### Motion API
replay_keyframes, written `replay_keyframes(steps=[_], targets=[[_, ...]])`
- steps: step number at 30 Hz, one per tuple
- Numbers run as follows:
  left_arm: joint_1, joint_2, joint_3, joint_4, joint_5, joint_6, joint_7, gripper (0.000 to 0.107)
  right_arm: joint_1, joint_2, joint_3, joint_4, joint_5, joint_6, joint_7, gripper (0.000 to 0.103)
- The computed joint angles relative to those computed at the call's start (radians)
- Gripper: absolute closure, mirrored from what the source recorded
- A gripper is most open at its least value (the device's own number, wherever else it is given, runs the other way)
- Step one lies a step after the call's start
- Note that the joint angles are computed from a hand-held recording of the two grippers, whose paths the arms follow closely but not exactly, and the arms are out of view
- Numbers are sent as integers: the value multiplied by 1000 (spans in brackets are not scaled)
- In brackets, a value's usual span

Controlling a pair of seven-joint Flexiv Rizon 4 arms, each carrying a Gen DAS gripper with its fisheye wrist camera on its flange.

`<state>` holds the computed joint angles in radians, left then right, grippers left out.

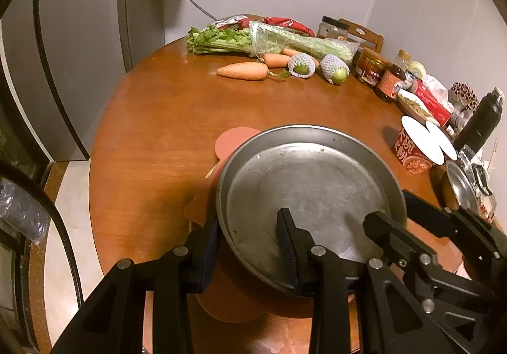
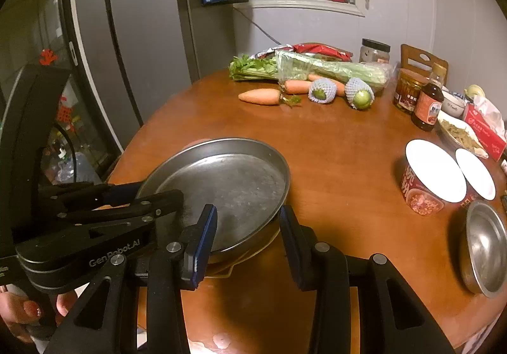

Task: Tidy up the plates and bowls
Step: 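Lower the grey pan onto the pink plate and open the left gripper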

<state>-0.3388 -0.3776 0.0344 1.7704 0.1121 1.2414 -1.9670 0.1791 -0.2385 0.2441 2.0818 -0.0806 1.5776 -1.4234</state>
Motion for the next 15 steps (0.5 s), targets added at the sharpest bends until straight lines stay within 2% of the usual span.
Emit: replay_keyframes(steps=[6,11,15], targets=[[-3,3,4,0,3,-2,-14,71,-13,-7,18,-16,23,-26,-21,60],[-34,6,35,-28,69,-41,-61,71,-14,-10,19,-25,38,-35,-35,60],[-28,10,28,-33,88,-54,-74,71,-13,-8,20,-23,44,-29,-43,60]])
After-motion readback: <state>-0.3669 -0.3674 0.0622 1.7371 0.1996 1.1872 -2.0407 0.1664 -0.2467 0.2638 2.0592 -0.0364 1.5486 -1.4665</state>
